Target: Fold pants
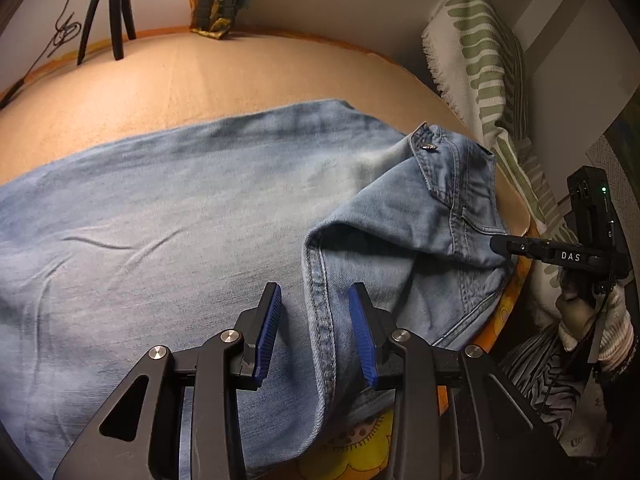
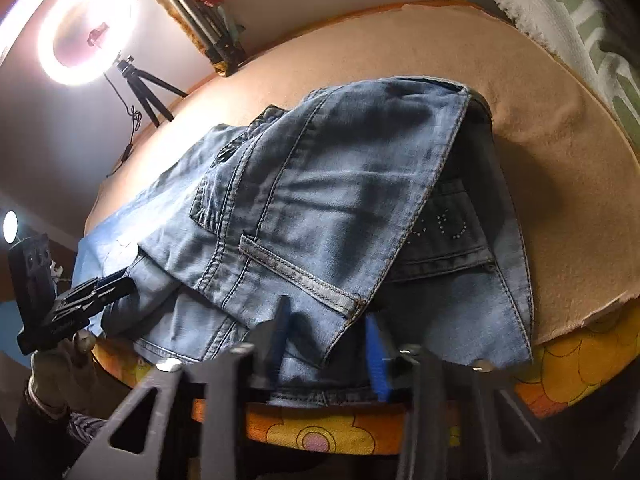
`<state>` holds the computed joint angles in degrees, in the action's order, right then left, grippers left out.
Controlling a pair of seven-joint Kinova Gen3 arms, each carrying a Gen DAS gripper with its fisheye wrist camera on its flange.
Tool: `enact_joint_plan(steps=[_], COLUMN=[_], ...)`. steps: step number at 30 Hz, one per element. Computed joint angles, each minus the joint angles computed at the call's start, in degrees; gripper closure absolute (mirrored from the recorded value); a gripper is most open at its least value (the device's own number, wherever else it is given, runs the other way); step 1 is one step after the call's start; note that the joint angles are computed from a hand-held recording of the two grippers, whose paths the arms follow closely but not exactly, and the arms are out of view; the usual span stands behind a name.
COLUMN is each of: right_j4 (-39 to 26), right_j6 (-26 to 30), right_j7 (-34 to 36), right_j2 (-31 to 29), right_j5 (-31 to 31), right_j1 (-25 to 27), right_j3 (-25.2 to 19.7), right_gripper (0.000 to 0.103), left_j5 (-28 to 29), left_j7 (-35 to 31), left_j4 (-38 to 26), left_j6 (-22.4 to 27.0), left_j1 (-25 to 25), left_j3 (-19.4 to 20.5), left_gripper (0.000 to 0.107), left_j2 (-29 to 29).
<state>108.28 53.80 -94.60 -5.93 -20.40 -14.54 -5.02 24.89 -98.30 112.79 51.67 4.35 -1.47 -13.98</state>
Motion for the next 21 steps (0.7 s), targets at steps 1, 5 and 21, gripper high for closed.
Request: enact_joint_plan(steps=[1, 5, 21], right_j4=[-0.2, -1.5, -13.7], right_j6=[0.0, 1.9, 17.6], right_j7=[-0.7, 2.3, 6.3], right_j2=[-0.2, -0.5, -3.0], right_j5=[1.3, -0.1, 12.9], right_j1=[-0.1, 0.1, 2.9], right_j3=[-0.5, 1.2, 1.1], right_gripper=[0.085, 0.099, 0.102], left_j5=[0.2, 0.9, 10.6], left_j7=[-0.3, -1.5, -14.8], left_j4=[0.1, 0.3, -1.1], left_j6=[0.0, -0.6, 6.4], left_j1=[0.1, 0.6, 3.3], left_j3=[-0.1, -0.2, 0.3], left_gripper=[0.074, 0.074, 0.088], left_j2=[0.0, -0.1, 1.7])
